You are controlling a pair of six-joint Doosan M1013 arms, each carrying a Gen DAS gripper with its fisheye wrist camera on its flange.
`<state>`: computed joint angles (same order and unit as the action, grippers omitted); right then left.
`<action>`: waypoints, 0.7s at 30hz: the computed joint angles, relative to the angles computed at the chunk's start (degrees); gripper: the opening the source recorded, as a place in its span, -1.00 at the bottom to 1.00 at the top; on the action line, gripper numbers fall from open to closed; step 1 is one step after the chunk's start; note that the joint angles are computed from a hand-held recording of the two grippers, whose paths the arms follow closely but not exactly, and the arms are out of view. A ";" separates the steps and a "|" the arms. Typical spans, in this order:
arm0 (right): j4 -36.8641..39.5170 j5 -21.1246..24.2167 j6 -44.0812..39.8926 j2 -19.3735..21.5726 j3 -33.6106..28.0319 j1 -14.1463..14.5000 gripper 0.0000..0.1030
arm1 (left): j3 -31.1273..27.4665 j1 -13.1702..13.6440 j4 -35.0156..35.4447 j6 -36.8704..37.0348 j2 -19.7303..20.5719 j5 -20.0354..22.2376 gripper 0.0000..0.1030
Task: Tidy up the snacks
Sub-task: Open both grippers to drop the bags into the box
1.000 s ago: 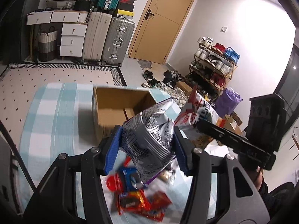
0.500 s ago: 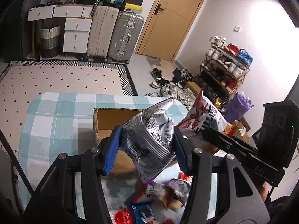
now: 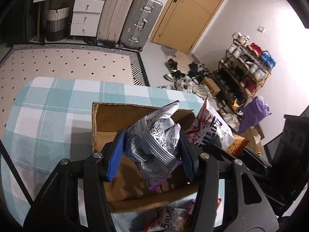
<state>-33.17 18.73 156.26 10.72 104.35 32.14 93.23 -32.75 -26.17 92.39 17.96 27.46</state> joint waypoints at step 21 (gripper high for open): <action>-28.46 1.23 26.67 -4.20 4.32 1.76 0.70 | 3.10 -1.35 15.77 -13.78 -3.79 -1.02 0.60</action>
<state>-61.63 19.97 182.93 6.52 108.68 33.90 96.33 -34.10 -10.40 78.61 14.17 26.45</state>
